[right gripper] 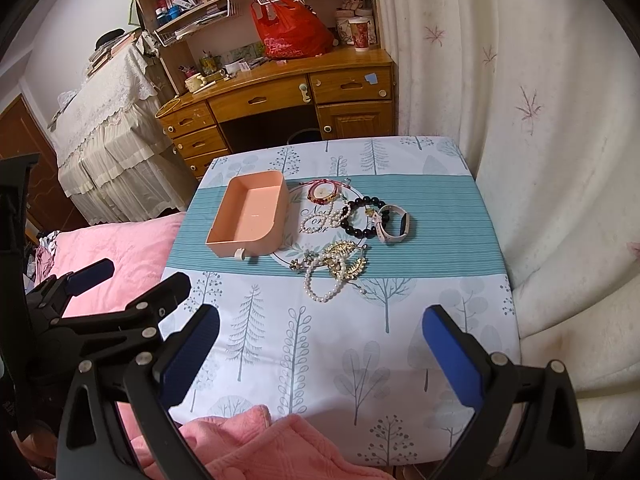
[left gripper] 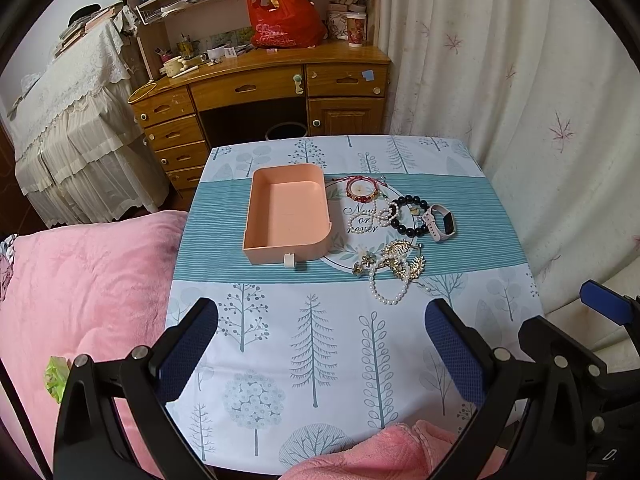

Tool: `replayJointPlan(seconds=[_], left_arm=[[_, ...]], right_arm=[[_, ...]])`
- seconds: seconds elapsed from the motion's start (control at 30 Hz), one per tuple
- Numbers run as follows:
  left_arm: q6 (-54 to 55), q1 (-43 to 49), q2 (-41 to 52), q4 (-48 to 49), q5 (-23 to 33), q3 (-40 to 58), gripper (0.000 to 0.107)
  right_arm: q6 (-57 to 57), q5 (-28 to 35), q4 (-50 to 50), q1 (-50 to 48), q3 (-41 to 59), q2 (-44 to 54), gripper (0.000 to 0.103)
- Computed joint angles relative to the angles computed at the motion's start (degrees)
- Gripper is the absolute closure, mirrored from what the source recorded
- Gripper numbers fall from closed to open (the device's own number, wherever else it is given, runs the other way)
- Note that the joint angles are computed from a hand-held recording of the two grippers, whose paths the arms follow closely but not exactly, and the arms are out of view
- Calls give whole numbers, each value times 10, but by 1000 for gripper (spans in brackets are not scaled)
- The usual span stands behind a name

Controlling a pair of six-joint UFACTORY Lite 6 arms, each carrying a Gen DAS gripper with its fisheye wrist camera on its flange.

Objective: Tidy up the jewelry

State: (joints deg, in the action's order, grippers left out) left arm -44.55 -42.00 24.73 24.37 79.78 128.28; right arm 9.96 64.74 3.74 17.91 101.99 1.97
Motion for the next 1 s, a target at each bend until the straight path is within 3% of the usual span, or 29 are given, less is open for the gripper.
replayJointPlan(seconds=[0.63,1.0], left_arm=[[-5,-2,-4,0,-3,-9,5],[-11,13,-53,-22,-50,-96,5]], right_arm=[[0,-1,4,1,-7,-3,1],[11,-8,0,12,-33,-16,1]])
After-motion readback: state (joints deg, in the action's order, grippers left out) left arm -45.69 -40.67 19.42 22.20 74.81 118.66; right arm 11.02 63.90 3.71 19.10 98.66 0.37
